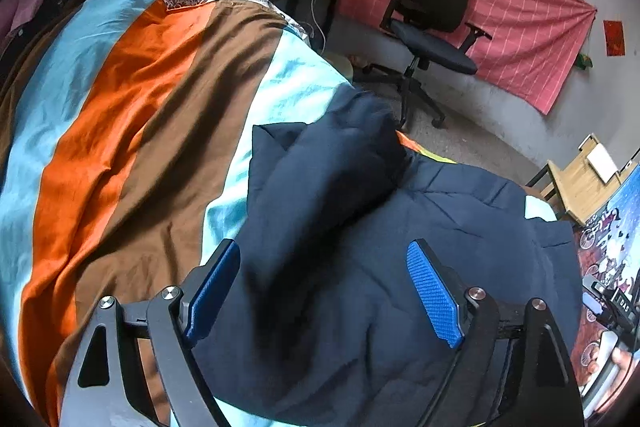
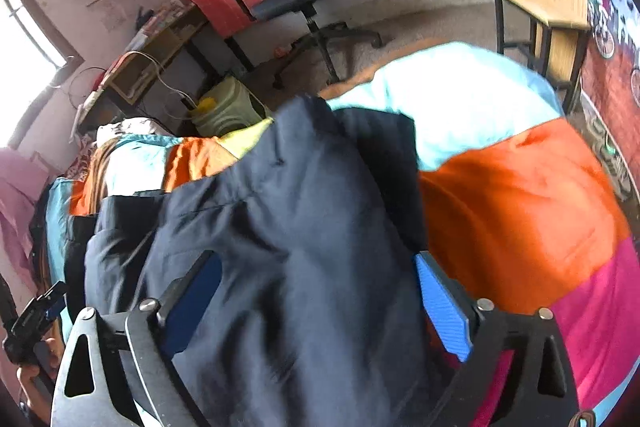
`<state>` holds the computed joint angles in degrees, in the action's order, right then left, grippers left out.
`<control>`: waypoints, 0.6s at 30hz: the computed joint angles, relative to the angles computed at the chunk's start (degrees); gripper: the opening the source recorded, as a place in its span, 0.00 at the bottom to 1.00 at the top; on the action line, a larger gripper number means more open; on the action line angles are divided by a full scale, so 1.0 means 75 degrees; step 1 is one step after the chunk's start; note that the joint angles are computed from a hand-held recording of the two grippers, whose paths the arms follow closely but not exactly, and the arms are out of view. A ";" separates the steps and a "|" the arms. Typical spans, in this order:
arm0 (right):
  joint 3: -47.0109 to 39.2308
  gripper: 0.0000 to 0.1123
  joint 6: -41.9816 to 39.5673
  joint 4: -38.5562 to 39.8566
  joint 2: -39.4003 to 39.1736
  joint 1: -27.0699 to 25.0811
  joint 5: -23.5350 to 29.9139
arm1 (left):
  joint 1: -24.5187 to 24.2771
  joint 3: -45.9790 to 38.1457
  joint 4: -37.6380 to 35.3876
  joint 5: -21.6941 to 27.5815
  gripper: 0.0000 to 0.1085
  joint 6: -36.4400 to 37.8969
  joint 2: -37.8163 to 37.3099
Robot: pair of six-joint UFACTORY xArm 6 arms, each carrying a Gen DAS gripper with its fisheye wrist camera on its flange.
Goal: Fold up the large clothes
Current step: 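Fold the held jacket end over the bundle and open both grippers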
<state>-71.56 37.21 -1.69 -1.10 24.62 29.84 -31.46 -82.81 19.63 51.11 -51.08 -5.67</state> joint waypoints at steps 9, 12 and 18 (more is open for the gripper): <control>0.0414 0.92 0.1656 -0.2675 -0.0714 0.0553 -0.0100 | -0.0705 0.0341 0.1386 0.0190 0.90 -0.1166 -0.0510; 0.0496 0.92 0.2158 -0.3330 -0.0862 0.0751 -0.0028 | -0.1044 0.0476 0.2013 0.0293 0.93 -0.1570 -0.0708; 0.0846 0.92 0.3041 -0.4681 -0.1292 0.1154 0.0230 | -0.1685 0.0812 0.3137 0.0350 0.93 -0.2304 -0.1101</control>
<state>-65.22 60.02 -36.80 -10.80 33.27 31.57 -44.10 -76.73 43.16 53.74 -68.36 -13.93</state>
